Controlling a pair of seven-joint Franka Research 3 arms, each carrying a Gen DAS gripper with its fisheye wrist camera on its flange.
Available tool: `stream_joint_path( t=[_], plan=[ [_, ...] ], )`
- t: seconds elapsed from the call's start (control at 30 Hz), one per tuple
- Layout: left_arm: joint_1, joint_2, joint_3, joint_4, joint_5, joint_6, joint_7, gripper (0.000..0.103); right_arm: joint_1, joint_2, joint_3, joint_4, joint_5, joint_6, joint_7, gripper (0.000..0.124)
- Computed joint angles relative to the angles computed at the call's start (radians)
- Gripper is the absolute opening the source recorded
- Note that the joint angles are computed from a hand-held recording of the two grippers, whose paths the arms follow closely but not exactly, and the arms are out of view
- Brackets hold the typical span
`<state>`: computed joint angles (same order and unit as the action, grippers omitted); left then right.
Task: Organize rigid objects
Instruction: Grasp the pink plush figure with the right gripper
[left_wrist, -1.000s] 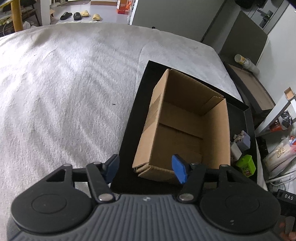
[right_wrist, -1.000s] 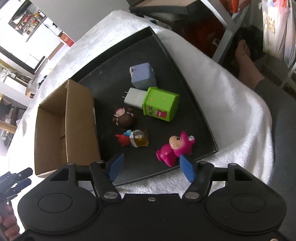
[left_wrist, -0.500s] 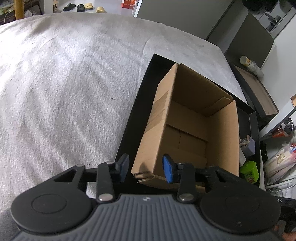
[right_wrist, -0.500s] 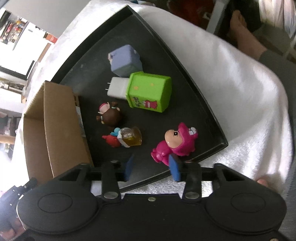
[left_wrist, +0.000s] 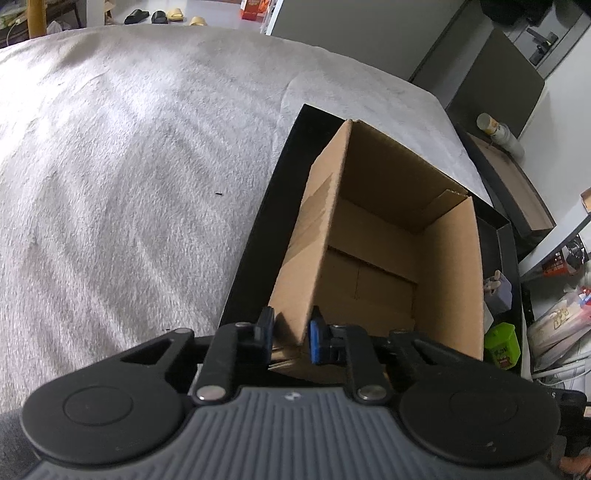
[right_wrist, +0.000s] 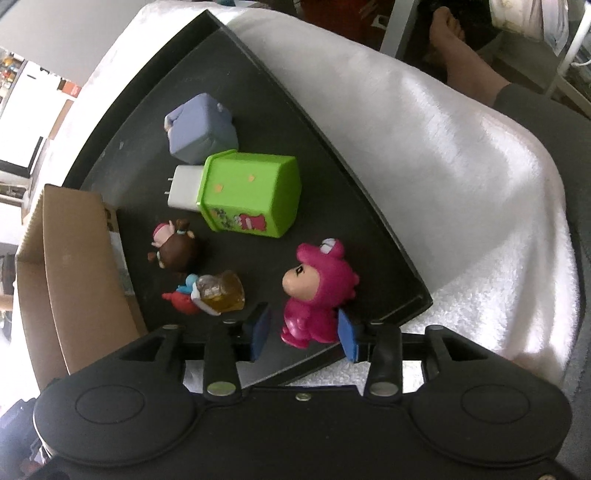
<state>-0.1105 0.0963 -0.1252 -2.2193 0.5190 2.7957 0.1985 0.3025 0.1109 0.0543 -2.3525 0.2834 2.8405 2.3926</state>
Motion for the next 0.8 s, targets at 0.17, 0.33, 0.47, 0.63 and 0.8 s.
stream_joint_path(
  t=[0.17, 0.33, 0.47, 0.63, 0.8],
  plan=[
    [0.000, -0.009, -0.008, -0.006, -0.024, -0.008, 0.031, 0.018, 0.009, 0.006, -0.014, -0.010, -0.064, 0.011, 0.053, 0.039],
    [-0.001, -0.026, -0.010, -0.033, -0.034, 0.002, 0.014, 0.017, 0.007, -0.005, -0.011, -0.026, -0.069, 0.045, 0.038, 0.035],
    [0.001, -0.041, -0.012, -0.055, -0.036, 0.010, 0.005, 0.017, 0.008, -0.025, -0.008, -0.037, -0.079, 0.068, 0.023, 0.035],
    [0.006, -0.059, -0.013, -0.077, -0.022, 0.020, -0.012, 0.018, 0.016, -0.051, -0.008, -0.043, -0.126, 0.074, 0.047, 0.035],
    [0.007, -0.067, -0.017, -0.085, 0.013, 0.019, -0.046, 0.018, 0.023, -0.035, -0.008, -0.005, -0.204, 0.074, 0.090, 0.035]
  ],
)
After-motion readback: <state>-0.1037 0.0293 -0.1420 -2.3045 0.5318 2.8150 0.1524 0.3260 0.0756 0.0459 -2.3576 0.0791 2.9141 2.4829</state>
